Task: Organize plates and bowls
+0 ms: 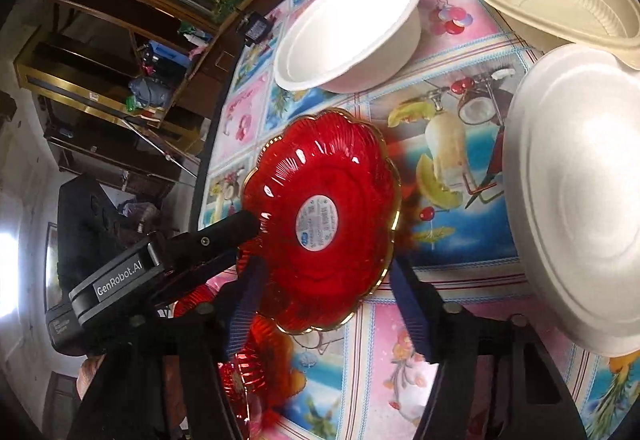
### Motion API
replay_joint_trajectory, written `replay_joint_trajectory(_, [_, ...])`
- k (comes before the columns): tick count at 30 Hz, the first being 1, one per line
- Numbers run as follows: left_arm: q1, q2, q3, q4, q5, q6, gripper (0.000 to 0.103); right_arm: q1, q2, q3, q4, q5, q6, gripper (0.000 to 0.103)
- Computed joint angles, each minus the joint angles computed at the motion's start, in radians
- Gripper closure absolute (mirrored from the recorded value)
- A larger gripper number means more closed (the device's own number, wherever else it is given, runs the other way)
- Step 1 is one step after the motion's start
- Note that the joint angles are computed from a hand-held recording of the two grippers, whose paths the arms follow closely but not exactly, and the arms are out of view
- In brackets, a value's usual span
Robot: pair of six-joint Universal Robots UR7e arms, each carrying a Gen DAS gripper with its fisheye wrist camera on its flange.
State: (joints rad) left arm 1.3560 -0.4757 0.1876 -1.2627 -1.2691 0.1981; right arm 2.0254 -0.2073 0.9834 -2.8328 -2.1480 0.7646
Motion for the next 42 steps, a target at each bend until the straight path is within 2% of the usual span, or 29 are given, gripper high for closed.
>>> replay_joint_trajectory(3, [-0.003,0.022,-0.042,0.032,0.021,0.002,0.031,0.001,-0.002,-0.004,0.03,-0.019,0.009,0.047])
replay_joint_trajectory(7, [-0.011,0.003,0.012,0.004,0.058,0.001,0.036,-0.009,-0.011,0.003,0.073,-0.045,0.075,0.045])
replay_joint_trajectory(9, [-0.015,-0.01,0.05,-0.02,0.079,-0.001,0.037,-0.016,-0.015,0.012,0.066,-0.039,0.073,0.045])
replay_joint_trajectory(11, [-0.02,-0.032,0.107,-0.058,0.109,0.001,0.044,-0.018,-0.018,0.009,0.079,-0.04,0.073,0.048])
replay_joint_trajectory(13, [-0.023,-0.044,0.14,-0.082,0.131,0.005,0.05,-0.018,-0.015,-0.002,0.098,-0.05,0.065,0.063])
replay_joint_trajectory(15, [-0.024,-0.044,0.145,-0.089,0.146,0.002,0.056,-0.021,-0.012,-0.015,0.126,-0.053,0.074,0.083])
replay_joint_trajectory(17, [-0.025,-0.046,0.154,-0.102,0.17,0.003,0.065,-0.022,-0.007,-0.024,0.139,-0.059,0.07,0.091])
replay_joint_trajectory(18, [-0.025,-0.048,0.161,-0.11,0.182,0.003,0.073,-0.025,-0.006,-0.024,0.137,-0.053,0.069,0.093])
replay_joint_trajectory(19, [-0.024,-0.047,0.16,-0.114,0.193,0.001,0.08,-0.025,-0.005,-0.023,0.134,-0.054,0.07,0.094])
replay_joint_trajectory(21, [-0.019,-0.021,0.104,-0.085,0.194,-0.013,0.088,-0.022,0.0,-0.029,0.131,-0.072,0.059,0.096])
replay_joint_trajectory(23, [-0.014,0.006,0.043,-0.051,0.183,-0.016,0.089,-0.02,-0.002,-0.026,0.124,-0.074,0.051,0.096])
replay_joint_trajectory(30, [-0.016,-0.022,0.084,-0.079,0.184,-0.003,0.089,-0.011,0.002,-0.031,0.11,-0.089,0.023,0.096])
replay_joint_trajectory(39, [-0.027,-0.101,0.197,-0.175,0.163,0.03,0.09,0.012,-0.003,-0.017,0.057,-0.121,-0.019,0.095])
replay_joint_trajectory(42, [-0.033,-0.153,0.275,-0.241,0.153,0.047,0.09,0.027,0.001,-0.023,0.036,-0.141,-0.045,0.095])
